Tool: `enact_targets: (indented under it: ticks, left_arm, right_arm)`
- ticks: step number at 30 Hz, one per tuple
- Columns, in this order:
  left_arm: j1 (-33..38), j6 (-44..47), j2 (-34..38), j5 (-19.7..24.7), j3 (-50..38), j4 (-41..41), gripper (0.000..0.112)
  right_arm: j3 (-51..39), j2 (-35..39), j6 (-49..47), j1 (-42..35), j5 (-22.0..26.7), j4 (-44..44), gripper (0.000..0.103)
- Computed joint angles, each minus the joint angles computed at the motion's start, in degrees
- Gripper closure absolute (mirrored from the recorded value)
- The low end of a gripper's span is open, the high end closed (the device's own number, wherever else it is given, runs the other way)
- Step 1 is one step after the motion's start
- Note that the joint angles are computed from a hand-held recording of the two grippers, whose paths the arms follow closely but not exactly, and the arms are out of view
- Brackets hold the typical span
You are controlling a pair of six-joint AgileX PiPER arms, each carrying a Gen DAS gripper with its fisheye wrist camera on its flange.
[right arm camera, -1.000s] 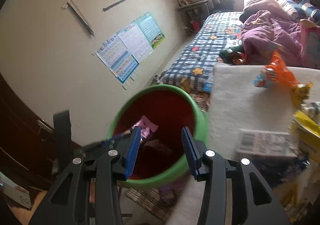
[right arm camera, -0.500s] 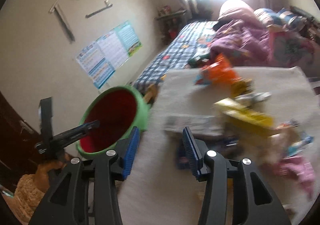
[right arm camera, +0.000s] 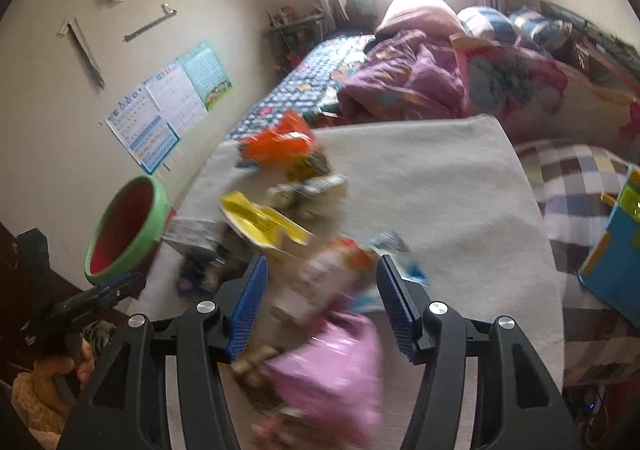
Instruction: Collect trash
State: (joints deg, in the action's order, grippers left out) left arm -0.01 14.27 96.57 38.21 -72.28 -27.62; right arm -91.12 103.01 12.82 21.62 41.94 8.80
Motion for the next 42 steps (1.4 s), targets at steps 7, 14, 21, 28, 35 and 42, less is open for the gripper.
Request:
enact_targets:
  ticks: [7,14,21,28,35,42]
  left_arm:
    - [-12.9,-17.7,3.2,-2.3,-0.8,12.9,0.055]
    - [-16.2,-28.4,7.7,-1.1,-3.7,19.3,0.055]
    - [-19.0,-33.9,7.8,-1.0,-4.4,24.5,0.076]
    - [-20.3,-38.9,4.8,-1.7,-3.9,29.0,0.102]
    - [-20.1,-39.3,3.6,-2.2,-3.9,29.2,0.102]
    - [-19.1,-36.8,4.6,-1.9,-3.5,26.4,0.090]
  right_arm:
    - [4.6,-1.1,-14.7,-6.4,1.0,13.1,0.047]
    - [6.8,-0.8,-23.7,-10.3,2.3,21.2,0.047]
    - [3.9,3.1,-27.6,-12.3,4.6,25.1,0.047]
    - [-1.3,8.5,-28.2,-14.3,8.2,29.7,0.046]
    - [-4.1,12.2,-27.1,-14.8,10.0,31.3,0.046]
    - [-2.1,11.5,-28.4,-15.3,8.8,32.2,0.068]
